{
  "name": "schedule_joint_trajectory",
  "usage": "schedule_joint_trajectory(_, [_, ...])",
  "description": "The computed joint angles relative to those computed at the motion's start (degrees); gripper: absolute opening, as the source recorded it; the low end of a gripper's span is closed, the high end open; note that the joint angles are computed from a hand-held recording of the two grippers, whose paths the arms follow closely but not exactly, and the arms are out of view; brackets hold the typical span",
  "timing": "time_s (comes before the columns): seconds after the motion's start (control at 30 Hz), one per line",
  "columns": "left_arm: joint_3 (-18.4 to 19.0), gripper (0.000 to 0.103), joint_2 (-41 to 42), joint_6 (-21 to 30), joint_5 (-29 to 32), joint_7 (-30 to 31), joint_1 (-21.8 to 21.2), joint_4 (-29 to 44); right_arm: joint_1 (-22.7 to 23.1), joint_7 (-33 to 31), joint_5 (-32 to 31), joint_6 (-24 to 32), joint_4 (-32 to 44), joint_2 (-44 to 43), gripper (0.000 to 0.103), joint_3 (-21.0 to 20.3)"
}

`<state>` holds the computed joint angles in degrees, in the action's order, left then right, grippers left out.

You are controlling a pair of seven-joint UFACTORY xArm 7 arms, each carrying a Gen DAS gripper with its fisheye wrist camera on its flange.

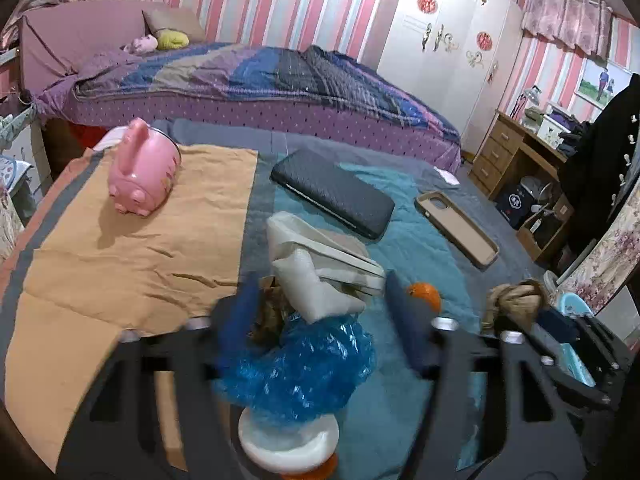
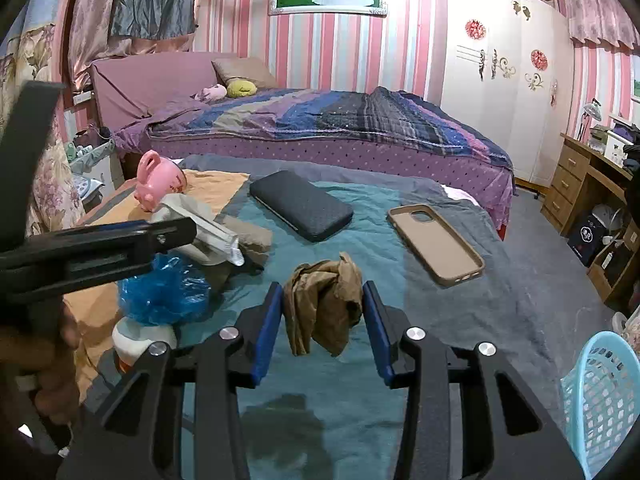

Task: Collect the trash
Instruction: 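Grasp brown paper scrap with right tool while left tool grasps grey cloth, then drop brown paper into blue basket with right tool while left tool drops grey cloth there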

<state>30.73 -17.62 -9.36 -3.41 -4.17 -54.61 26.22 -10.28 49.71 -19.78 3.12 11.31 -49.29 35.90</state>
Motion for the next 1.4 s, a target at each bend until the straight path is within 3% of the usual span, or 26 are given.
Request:
schedule_joint_trajectory(0.03, [1.9, 0.031, -0.1, 0.1, 0.1, 0.1, -2.0, 0.1, 0.5, -0.5, -0.1, 0.0, -0.5, -0.6, 0.041, -1.0])
schedule_joint_trajectory(0.07, [3.9, 0.015, 0.0, 0.5, 0.2, 0.5, -4.0, 0.4, 1.0, -0.8, 0.0, 0.3, -1.0, -1.1, 0.041, -1.8])
schedule_joint_trajectory(0.17, [2.0, 0.007, -1.2, -1.2, -0.3, 1.3, -2.4, -1.2, 2.1, -1.6, 0.4, 0.9, -2.3, -3.0, 0.041, -4.0])
schedule_joint_trajectory(0.3, [-5.8, 0.006, -5.3, -7.0, 1.2, -0.3, 5.5, -5.4, 3.5, -2.0, 1.1, 1.5, -4.2, -6.1, 0.041, -5.8])
schedule_joint_trajectory(0.37, [-11.8, 0.006, -7.2, -9.2, 0.7, -0.8, 11.0, -7.4, 4.4, -2.2, 1.3, 1.7, -5.4, -8.3, 0.041, -6.6])
schedule_joint_trajectory(0.47, [-15.4, 0.006, -10.6, -12.1, 1.2, -2.7, 14.4, -9.9, 5.3, -2.5, 1.6, 1.6, -7.0, -12.0, 0.041, -7.4])
schedule_joint_trajectory(0.53, [-15.7, 0.006, -12.5, -13.7, 2.6, -4.1, 14.9, -11.0, 5.7, -2.6, 1.8, 1.8, -8.2, -14.8, 0.041, -7.7])
schedule_joint_trajectory(0.63, [-12.7, 0.006, -15.4, -15.8, 6.4, -7.3, 12.3, -12.5, 6.6, -2.9, 2.0, 3.1, -8.9, -16.9, 0.041, -8.3])
schedule_joint_trajectory(0.87, [-21.1, 0.006, -16.0, -16.0, 8.9, -11.9, 16.3, -13.1, 8.0, -2.6, 1.9, 7.5, -10.2, -21.2, 0.041, -9.8])
schedule_joint_trajectory(1.17, [-26.2, 0.006, -14.1, -15.0, 13.9, -17.6, 19.4, -12.2, 9.3, -5.2, 1.3, 12.0, -12.5, -28.0, 0.041, -14.1])
schedule_joint_trajectory(1.4, [-33.4, 0.006, -11.3, -16.0, 14.0, -19.9, 22.0, -10.4, 9.8, -8.8, 1.4, 17.4, -14.8, -35.3, 0.041, -18.0])
